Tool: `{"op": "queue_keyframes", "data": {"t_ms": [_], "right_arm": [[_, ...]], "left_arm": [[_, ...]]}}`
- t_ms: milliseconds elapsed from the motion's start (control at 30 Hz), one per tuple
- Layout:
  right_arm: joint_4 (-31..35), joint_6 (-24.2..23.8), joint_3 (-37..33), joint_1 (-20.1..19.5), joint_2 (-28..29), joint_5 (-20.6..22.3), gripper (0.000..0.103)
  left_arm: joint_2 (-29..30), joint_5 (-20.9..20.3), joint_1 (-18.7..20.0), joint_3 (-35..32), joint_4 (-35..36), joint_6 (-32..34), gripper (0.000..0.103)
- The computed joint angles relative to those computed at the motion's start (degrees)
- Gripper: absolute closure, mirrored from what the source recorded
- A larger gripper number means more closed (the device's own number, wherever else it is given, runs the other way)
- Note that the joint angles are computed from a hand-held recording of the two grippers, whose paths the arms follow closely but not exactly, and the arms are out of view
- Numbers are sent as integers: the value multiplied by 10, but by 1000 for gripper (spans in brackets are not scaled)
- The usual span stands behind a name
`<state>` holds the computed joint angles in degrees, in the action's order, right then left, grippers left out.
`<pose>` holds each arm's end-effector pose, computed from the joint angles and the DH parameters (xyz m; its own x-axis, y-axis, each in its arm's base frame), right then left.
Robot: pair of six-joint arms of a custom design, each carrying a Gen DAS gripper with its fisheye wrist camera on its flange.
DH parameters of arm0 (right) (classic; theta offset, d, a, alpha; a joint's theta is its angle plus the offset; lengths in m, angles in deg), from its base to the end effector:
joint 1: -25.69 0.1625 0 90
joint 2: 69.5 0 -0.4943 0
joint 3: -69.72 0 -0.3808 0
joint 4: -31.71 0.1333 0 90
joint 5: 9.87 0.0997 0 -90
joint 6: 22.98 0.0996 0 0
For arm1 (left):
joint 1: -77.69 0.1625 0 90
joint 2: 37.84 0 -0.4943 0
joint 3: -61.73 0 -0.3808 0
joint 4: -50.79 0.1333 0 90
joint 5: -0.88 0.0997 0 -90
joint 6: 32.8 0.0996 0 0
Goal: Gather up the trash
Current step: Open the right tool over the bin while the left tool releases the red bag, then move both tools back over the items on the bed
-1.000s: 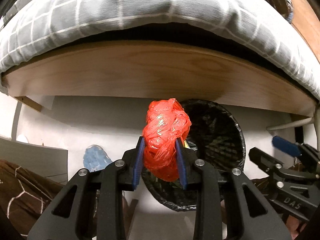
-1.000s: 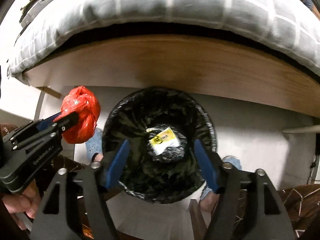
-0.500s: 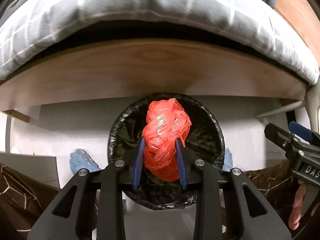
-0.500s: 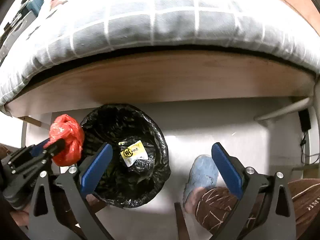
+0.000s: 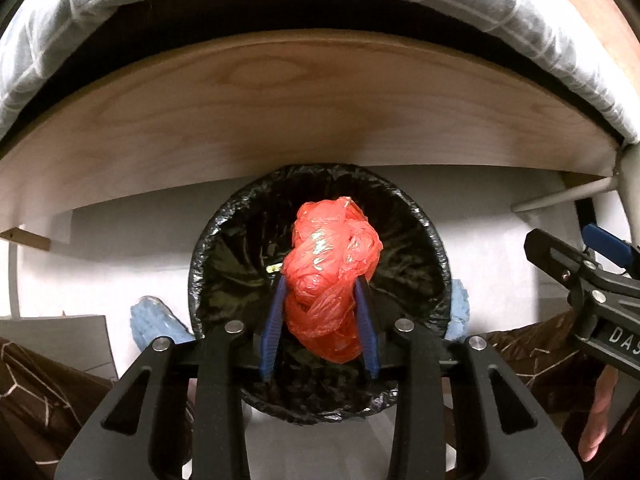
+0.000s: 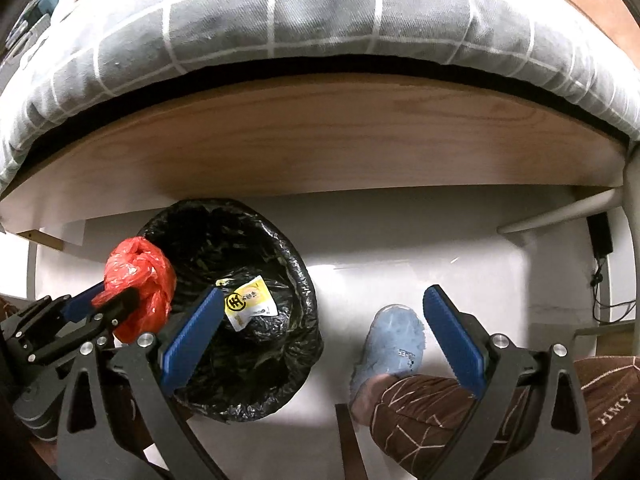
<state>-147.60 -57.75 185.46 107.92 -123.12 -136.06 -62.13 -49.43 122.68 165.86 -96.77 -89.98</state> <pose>-0.0069 -0.6013 0.1979 -0.6955 -0.1934 0.6920 -0.3364 0.9386 -0.0758 -0.2716 -0.5500 -0.1177 -0.7520 -0.1620 -0.6389 0.0414 0.9558 -0.2911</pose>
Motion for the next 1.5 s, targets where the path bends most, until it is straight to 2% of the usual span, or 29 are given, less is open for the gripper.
{"op": "queue_keyframes", "data": {"t_ms": [200, 267, 333, 467, 667, 800, 967, 1500], "right_arm": [[10, 2, 0, -3, 2, 13, 8], [5, -3, 2, -2, 2, 14, 8], [6, -2, 3, -1, 2, 16, 8], [6, -3, 3, 1, 4, 18, 8], [3, 0, 5, 6, 1, 28, 8], [1, -7, 5, 12, -1, 26, 8], [-2, -13, 8, 24, -12, 37, 8], [-3, -9, 15, 76, -62, 53, 8]], "left_arm": [[2, 6, 2, -1, 10, -7, 51], [2, 12, 2, 1, 10, -11, 34], [2, 23, 2, 2, 19, -19, 24], [-2, 29, 6, 9, 17, -25, 13], [-15, 45, 1, 27, 6, -32, 8], [-24, 50, -7, 35, 16, -37, 7], [-47, 59, -21, 58, -5, -43, 6], [-134, 106, -62, 90, 66, -120, 6]]}}
